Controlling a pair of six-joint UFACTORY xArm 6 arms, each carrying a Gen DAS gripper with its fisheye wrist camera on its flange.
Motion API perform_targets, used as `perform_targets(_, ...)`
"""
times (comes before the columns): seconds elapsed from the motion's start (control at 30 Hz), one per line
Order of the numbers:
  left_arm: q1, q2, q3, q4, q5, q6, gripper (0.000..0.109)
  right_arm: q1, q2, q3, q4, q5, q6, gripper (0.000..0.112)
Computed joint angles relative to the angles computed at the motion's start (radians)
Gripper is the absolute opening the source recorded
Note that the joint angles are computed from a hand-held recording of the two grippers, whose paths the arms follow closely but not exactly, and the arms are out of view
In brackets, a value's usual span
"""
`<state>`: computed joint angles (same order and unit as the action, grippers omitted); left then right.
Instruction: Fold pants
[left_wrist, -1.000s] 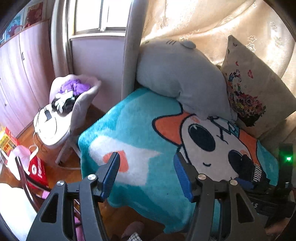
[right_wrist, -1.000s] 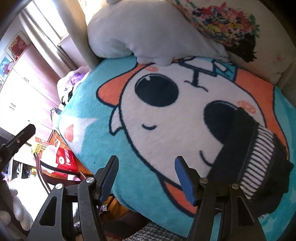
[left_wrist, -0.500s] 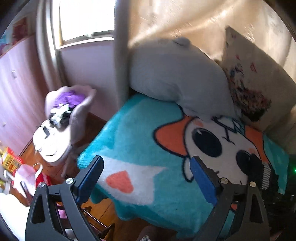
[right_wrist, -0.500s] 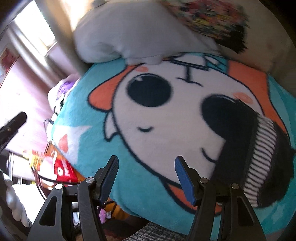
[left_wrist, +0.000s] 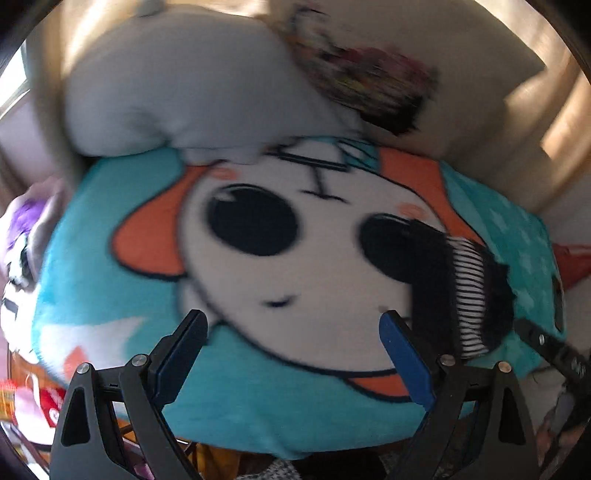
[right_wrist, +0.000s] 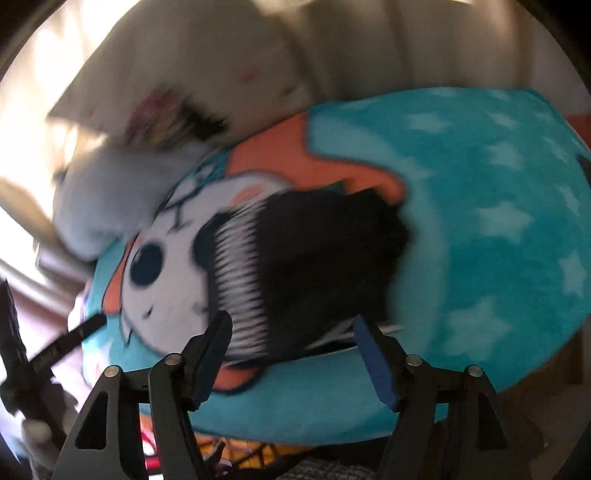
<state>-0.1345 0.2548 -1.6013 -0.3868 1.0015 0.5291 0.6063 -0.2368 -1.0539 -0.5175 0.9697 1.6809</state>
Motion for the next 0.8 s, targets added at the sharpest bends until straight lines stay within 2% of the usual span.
perform_targets(0.07,-0.018,0.034,-0.050,-0.033,0.078,0.000,0.094,-0.030,-0.085,0.089,-0.012,-0.028,0.034,0.077)
perform_targets(0.2,-0.055,0.168,-0.218,-0.095,0.243,-0.043,0.094,-0.144,-0.188,0.259,0.069,-0.246,-0.034,0.078)
perform_targets(0.43,-0.110,0.306,-0.348,-0.121,0.293,-0.141,0.094,-0.288,-0.160,0.389,0.302,-0.586,-0.329,0.078)
perform_targets(0.57,-0.137,0.305,-0.326,-0.124,0.267,-0.141,0.094,-0.301,-0.095,0.372,0.472,-0.677,-0.533,0.078)
perform_targets(0.6,-0.139,0.312,-0.338,-0.130,0.286,-0.141,0.090,-0.298,-0.076,0.358,0.512,-0.683,-0.576,0.077)
perform_targets(0.63,-0.140,0.314,-0.346,-0.138,0.308,-0.138,0.068,-0.297,-0.068,0.352,0.528,-0.682,-0.593,0.069)
perform_targets(0.67,-0.133,0.340,-0.388,-0.173,0.372,-0.121,0.029,-0.296,-0.064,0.348,0.555,-0.675,-0.616,0.063)
perform_targets(0.7,-0.129,0.356,-0.415,-0.195,0.411,-0.120,0.022,-0.295,-0.061,0.348,0.616,-0.679,-0.662,0.052)
perform_targets(0.8,-0.127,0.335,-0.409,-0.203,0.402,-0.128,0.020,-0.293,-0.071,0.355,0.798,-0.705,-0.790,0.043)
